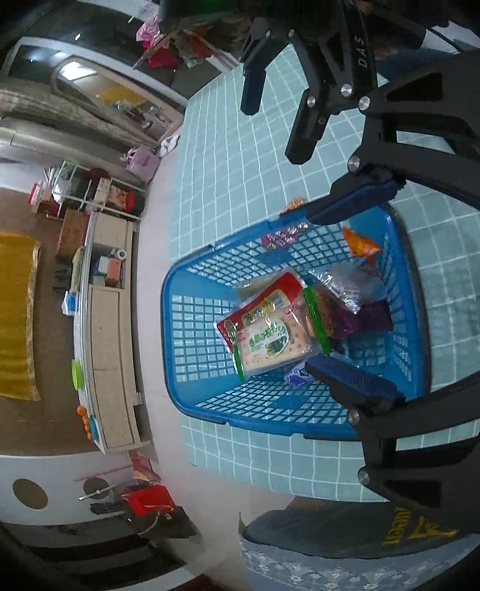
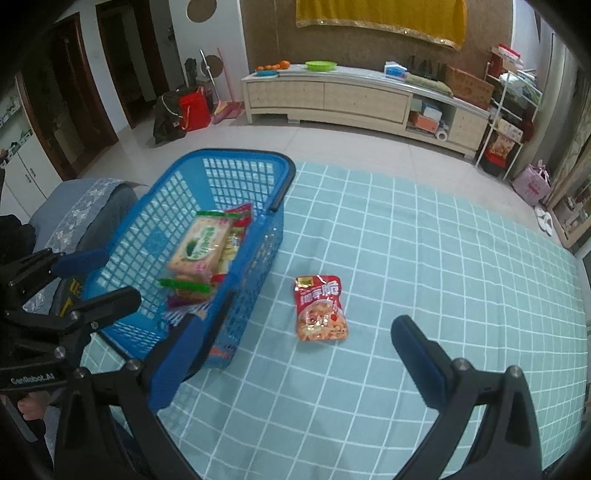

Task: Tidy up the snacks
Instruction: 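Move the right gripper to the red snack pouch and grasp it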

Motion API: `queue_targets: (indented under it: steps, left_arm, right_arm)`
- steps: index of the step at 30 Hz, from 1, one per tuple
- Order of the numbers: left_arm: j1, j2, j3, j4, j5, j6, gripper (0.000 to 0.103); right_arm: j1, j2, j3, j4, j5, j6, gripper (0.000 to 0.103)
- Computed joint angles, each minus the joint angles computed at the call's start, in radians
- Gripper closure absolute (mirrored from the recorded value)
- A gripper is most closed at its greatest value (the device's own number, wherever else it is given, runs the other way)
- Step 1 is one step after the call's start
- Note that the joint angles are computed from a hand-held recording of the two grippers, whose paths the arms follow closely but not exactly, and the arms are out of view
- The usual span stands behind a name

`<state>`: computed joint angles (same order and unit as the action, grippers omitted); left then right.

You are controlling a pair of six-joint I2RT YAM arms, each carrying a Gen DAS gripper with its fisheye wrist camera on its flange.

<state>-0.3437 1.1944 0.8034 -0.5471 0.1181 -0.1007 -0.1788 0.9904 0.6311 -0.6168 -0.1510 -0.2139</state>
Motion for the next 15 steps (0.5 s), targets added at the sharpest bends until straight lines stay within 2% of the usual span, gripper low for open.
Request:
queue_targets:
  steps: [3,10,15]
  left_arm:
    - [-0.007,-0.033,0.001,-0.023,-0.007,0.006,0.032]
    - [-0.036,-0.064,0.015,-0.039,-0.107,0.007,0.031]
    - [-0.069,-0.059,0.018,-0.032,-0.17,0.016,0.011]
  right_arm:
    - [0.009,-0.018,0.014,-0.045,-0.018,0.009,0.0]
    - [0.018,-0.051,0.029,-0.084,-0.018,0.023,0.0]
    - [0.02,-0.046,0.04,-0.094,-0.001,0.018,0.0]
